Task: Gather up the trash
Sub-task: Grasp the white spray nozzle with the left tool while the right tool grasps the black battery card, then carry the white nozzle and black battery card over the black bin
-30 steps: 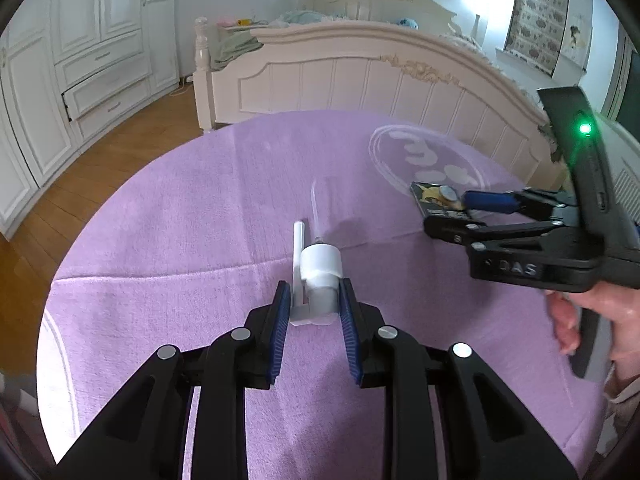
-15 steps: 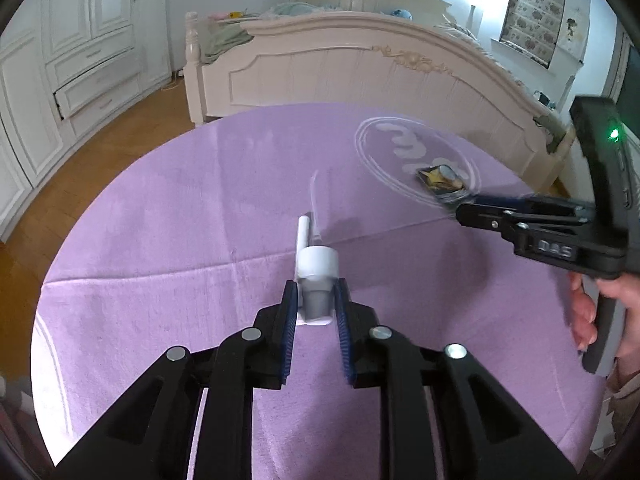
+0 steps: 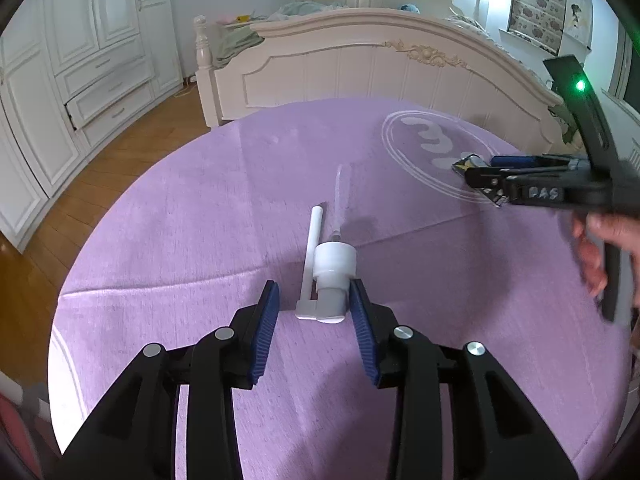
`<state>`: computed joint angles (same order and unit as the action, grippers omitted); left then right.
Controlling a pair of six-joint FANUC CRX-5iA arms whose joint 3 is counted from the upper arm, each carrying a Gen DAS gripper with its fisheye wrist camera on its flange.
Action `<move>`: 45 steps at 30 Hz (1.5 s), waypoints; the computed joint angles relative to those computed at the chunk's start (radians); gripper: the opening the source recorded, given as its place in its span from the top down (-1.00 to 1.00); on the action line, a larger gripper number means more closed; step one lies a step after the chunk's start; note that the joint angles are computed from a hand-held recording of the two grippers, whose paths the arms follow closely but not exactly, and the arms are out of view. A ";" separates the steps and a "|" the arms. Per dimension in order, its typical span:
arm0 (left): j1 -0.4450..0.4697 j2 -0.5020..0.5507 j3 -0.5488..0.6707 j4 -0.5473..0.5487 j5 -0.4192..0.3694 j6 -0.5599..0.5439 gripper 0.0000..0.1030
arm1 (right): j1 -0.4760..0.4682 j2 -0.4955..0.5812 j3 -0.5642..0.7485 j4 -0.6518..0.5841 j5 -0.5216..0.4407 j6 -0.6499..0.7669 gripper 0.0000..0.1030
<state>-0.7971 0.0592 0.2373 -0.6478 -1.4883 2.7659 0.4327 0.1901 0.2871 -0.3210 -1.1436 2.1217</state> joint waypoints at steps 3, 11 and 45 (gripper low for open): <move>0.004 -0.022 -0.024 0.002 0.034 0.036 0.48 | -0.070 0.032 0.065 -0.103 -0.095 0.054 -0.14; -0.023 -0.019 0.002 -0.010 0.103 0.047 0.59 | -0.288 0.025 0.121 -0.396 -0.243 0.107 -0.14; 0.098 0.769 1.047 0.472 0.248 -0.617 0.65 | -0.830 0.302 0.445 -0.650 -0.422 -0.049 -0.15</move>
